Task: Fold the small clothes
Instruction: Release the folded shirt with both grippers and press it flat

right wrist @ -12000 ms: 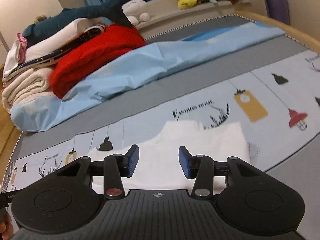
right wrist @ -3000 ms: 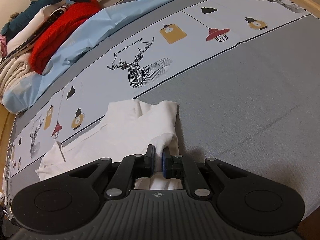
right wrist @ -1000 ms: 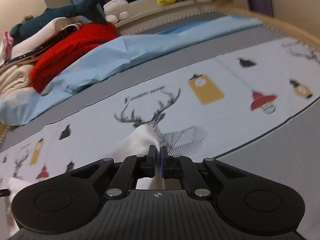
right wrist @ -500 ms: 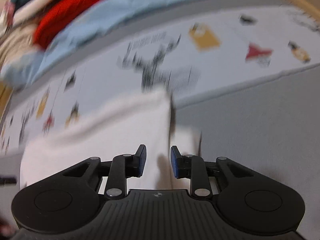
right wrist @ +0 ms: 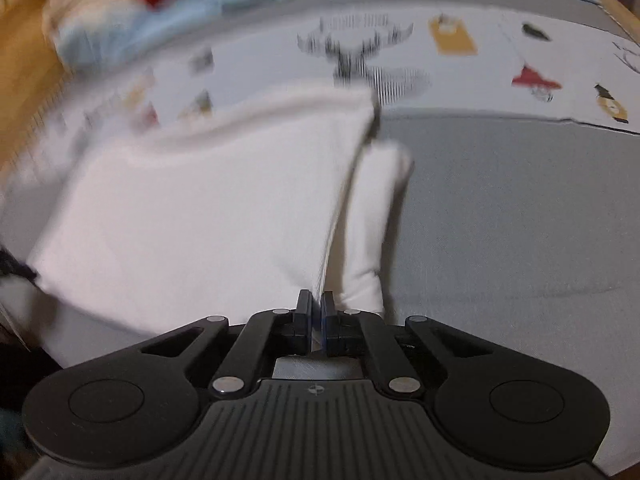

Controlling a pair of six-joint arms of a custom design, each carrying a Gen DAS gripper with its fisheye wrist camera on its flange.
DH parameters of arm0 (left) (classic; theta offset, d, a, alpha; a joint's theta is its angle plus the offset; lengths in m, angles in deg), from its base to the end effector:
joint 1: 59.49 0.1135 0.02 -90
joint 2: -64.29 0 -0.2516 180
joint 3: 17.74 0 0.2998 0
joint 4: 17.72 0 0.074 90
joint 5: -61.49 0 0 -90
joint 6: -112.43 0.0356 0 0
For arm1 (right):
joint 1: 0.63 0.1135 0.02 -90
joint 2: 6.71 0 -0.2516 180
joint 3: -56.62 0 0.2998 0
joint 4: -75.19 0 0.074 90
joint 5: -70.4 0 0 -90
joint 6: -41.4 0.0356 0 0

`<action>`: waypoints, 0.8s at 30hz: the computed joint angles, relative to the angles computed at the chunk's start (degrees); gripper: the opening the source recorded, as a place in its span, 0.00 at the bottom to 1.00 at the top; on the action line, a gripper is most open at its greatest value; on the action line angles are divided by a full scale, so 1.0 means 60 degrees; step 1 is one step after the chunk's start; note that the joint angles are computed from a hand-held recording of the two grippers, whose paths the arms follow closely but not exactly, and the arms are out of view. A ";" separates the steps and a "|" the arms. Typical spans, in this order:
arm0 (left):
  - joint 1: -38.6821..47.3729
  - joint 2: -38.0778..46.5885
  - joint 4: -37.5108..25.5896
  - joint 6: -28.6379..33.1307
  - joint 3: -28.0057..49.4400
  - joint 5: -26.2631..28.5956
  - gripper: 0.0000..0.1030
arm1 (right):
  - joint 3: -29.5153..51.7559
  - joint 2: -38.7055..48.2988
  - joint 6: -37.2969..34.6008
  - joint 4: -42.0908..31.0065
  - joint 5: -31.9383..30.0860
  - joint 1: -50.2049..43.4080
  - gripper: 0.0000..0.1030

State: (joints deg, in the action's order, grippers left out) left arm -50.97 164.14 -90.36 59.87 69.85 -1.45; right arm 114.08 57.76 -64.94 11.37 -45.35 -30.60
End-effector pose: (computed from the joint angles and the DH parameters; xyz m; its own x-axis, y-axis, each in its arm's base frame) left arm 0.3638 0.0381 0.1924 -0.8380 0.4219 -0.3460 0.5258 0.7937 -0.3057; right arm 0.2191 -0.1085 0.2038 -0.8770 0.2132 -0.4306 0.0830 0.9499 0.3014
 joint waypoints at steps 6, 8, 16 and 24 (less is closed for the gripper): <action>-0.0397 -0.0034 0.0223 0.0658 -0.0882 -0.2360 0.00 | 0.0049 0.0280 -0.0262 -0.0582 0.0830 -0.0317 0.03; -0.0616 -0.0025 0.0649 0.0579 -0.1226 -0.3456 0.01 | -0.0219 0.0508 -0.0376 -0.0653 0.2006 0.0303 0.04; -0.0223 -0.0644 0.0634 -0.0036 -0.0799 -0.0543 0.03 | -0.0385 -0.0765 0.0369 0.0041 0.2098 0.0462 0.10; -0.1409 -0.1013 0.1211 0.0292 -0.1643 -0.1291 0.07 | -0.0568 -0.0063 -0.0338 0.0500 0.1868 0.1311 0.10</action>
